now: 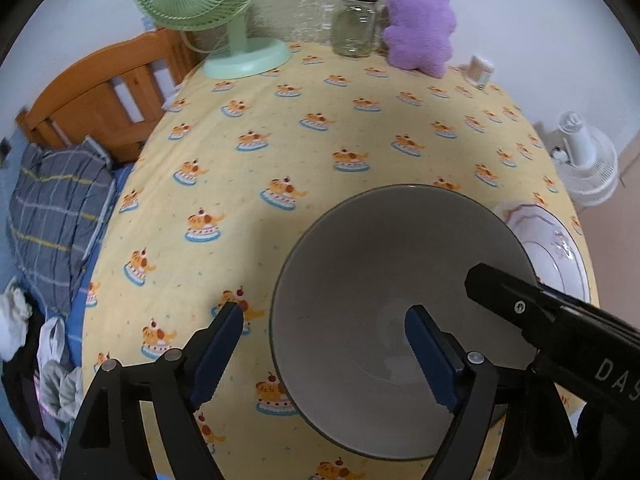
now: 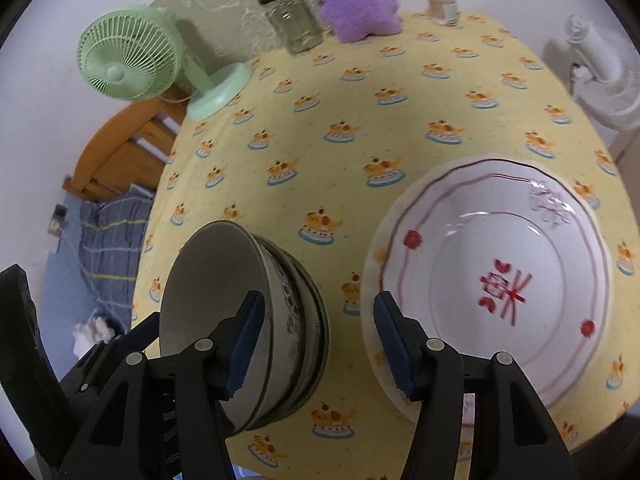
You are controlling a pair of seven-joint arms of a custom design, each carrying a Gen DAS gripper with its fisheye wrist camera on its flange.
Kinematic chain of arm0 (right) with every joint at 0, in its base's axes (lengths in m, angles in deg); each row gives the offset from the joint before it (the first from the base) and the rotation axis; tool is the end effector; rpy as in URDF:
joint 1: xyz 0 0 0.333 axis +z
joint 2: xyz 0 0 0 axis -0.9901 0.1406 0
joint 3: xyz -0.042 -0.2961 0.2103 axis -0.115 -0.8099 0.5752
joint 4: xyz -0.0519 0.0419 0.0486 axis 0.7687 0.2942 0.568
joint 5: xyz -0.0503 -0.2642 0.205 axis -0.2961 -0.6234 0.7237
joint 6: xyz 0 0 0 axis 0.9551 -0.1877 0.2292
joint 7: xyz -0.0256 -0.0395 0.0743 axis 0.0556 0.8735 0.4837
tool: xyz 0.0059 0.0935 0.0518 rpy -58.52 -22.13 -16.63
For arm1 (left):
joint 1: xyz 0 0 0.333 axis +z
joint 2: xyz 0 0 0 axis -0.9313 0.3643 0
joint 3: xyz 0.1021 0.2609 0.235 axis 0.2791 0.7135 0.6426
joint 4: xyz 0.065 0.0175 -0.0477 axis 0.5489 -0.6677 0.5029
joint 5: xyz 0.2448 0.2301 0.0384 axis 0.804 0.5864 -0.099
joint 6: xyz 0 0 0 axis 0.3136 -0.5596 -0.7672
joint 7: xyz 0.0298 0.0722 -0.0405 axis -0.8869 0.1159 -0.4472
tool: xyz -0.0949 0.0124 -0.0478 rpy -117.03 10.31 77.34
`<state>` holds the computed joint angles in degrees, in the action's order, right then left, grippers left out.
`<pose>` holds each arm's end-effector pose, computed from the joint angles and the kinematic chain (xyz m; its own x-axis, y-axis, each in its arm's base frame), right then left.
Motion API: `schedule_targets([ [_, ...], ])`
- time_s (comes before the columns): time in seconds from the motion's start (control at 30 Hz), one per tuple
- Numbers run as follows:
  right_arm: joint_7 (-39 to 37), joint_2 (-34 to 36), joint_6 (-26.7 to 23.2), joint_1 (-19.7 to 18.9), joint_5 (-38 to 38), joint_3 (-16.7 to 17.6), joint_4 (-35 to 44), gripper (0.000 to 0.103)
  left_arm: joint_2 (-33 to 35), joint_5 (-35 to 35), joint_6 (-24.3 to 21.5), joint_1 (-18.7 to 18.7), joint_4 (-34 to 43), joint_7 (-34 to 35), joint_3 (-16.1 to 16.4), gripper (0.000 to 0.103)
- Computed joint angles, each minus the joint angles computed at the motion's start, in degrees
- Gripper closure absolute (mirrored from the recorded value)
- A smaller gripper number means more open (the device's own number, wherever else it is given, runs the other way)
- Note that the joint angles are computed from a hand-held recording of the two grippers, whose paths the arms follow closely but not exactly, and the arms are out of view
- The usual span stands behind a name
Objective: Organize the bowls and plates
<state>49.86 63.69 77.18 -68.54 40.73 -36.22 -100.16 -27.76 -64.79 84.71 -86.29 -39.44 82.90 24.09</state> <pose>0.5431 0.2019 0.5039 -0.2981 -0.8789 -0.3724 -0.8507 0.4216 -0.3139 0.5661 -0.3475 0.5106 -0.2729 -0.9612 0.0407 -0.8865 0.2348 -0.3986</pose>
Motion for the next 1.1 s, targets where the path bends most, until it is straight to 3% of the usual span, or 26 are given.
schedule_targets([
  [0.23, -12.98, 2.10, 0.57, -4.40, 15.92, 3.57, 0.48, 0.047, 0.94, 3.20, -4.26, -2.19, 2.35, -5.32, 1.56, 0.018],
  [0.43, -20.39, 3.64, -1.76, -4.93, 20.90, 4.36, 2.62, 0.059, 1.14, 5.08, -7.25, -2.95, 3.17, -9.63, 2.28, 0.018],
  [0.57, -23.62, 4.90, -4.45, -5.62, 25.18, 4.89, 3.57, 0.061, 1.33, 5.91, -8.70, -2.96, 3.53, -10.60, 2.25, 0.019],
  [0.9, -23.32, 5.13, -4.88, -4.40, 25.45, 3.60, 3.60, 0.068, 3.45, 3.24, -7.32, -1.61, 4.86, -5.86, 0.56, 0.019],
  [1.1, -18.37, 5.07, -4.31, -3.13, 22.60, 2.75, 3.63, 0.071, 4.64, -2.95, -3.59, 1.97, 4.25, 2.92, -1.92, 0.019],
])
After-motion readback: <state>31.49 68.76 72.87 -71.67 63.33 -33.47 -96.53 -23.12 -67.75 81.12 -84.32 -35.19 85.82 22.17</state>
